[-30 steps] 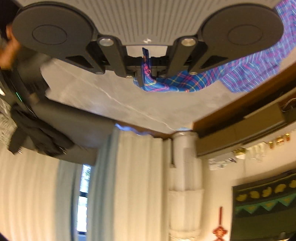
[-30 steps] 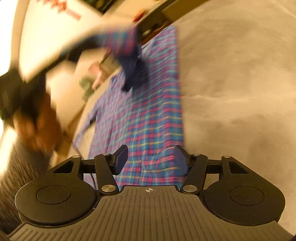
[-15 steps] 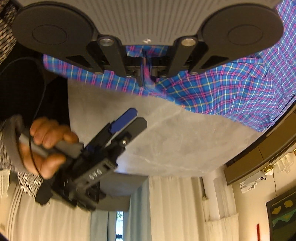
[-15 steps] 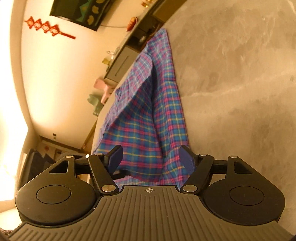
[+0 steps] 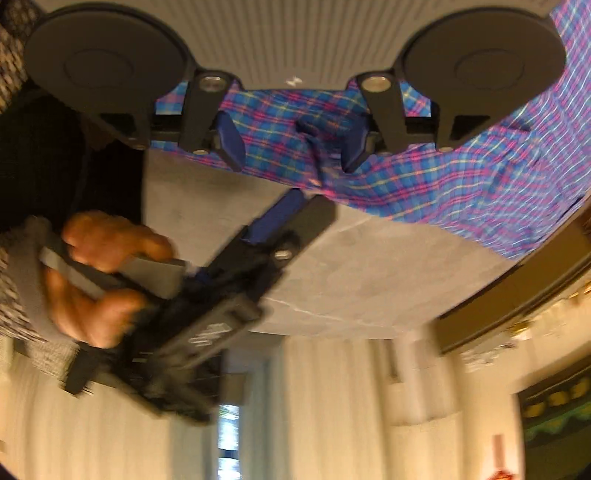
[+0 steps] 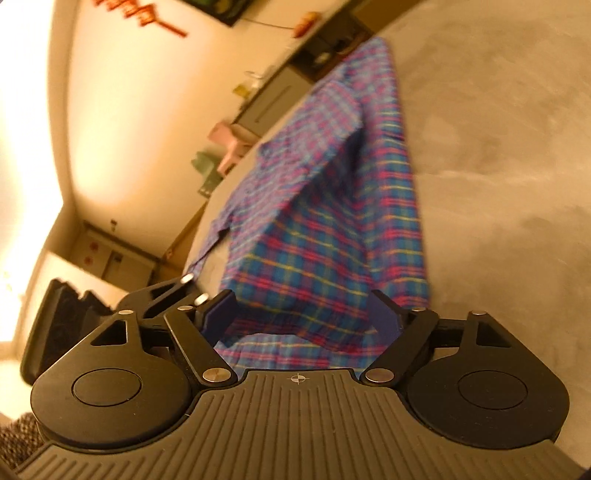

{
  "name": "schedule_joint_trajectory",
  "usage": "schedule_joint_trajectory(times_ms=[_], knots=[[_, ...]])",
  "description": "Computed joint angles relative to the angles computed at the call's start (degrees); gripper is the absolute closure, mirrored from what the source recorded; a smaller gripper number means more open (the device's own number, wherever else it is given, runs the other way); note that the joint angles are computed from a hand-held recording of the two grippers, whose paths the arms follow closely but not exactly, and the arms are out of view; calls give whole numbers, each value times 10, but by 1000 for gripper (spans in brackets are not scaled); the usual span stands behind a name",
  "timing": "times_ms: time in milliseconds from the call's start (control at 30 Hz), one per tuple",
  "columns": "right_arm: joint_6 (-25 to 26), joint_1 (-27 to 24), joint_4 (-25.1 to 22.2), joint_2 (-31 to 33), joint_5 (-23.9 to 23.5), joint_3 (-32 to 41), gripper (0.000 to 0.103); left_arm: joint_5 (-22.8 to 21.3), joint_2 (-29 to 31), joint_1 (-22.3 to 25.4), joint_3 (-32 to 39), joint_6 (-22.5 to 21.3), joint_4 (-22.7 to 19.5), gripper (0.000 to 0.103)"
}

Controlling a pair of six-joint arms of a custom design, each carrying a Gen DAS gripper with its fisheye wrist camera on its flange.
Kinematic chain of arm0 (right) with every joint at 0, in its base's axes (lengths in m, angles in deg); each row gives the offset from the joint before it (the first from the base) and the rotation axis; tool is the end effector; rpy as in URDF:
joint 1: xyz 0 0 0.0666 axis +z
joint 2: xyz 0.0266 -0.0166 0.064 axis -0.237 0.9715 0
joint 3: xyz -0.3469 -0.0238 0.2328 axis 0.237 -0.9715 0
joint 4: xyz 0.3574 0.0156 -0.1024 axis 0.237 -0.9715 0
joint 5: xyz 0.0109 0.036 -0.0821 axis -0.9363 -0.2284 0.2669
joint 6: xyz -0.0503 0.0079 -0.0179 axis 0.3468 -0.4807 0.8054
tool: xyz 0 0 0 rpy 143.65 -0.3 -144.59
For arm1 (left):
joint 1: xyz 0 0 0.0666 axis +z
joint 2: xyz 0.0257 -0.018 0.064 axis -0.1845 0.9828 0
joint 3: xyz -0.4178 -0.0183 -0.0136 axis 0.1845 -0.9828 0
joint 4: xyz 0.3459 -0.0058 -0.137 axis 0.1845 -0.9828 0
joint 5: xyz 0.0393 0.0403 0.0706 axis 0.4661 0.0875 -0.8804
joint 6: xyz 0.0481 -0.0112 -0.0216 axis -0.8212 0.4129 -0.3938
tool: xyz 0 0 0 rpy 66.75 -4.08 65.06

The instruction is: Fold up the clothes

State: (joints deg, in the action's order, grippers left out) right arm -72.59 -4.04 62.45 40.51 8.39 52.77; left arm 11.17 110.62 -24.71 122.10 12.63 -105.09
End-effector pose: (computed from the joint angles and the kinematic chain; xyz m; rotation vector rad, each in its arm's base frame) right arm 0.3609 0.0762 0.4501 0.4318 2.1868 1.0218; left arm 0.5328 -0.1601 0.3659 1.6615 1.6746 -0.6576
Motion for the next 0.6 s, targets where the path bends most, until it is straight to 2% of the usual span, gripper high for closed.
schedule_joint_trajectory(times_ms=[33, 67, 100, 133, 167, 200, 300, 367, 433, 500, 533, 600], knots=[[-3, 1, 12, -4, -2, -5, 27, -9, -9, -3, -20, 29, 47, 46], [-14, -2, 29, -10, -10, -14, 33, -22, -19, -7, -41, 48, 95, 53], [-31, -7, 48, -12, -27, -22, 39, -36, -29, -11, -62, 60, 143, 62], [-52, -12, 70, -14, -45, -30, 41, -53, -41, -15, -83, 62, 189, 81], [-86, -20, 103, -15, -66, -43, 42, -70, -54, -20, -105, 52, 233, 92], [-127, -27, 145, -17, -85, -57, 42, -83, -67, -25, -125, 34, 276, 96], [-214, -37, 241, -17, -104, -86, 40, -111, -106, -40, -187, -57, 396, 97], [-206, -33, 217, -17, -75, -78, 34, -126, -114, -51, -213, -143, 416, 93], [-179, -27, 149, -11, -49, -57, 34, -141, -115, -61, -231, -213, 416, 89], [-145, -18, 76, 0, -23, -34, 44, -149, -107, -67, -240, -246, 403, 81], [-125, -13, 44, 3, -9, -24, 47, -149, -102, -66, -232, -238, 384, 75], [-88, -4, -15, 9, 20, -5, 64, -139, -91, -59, -200, -188, 331, 66]])
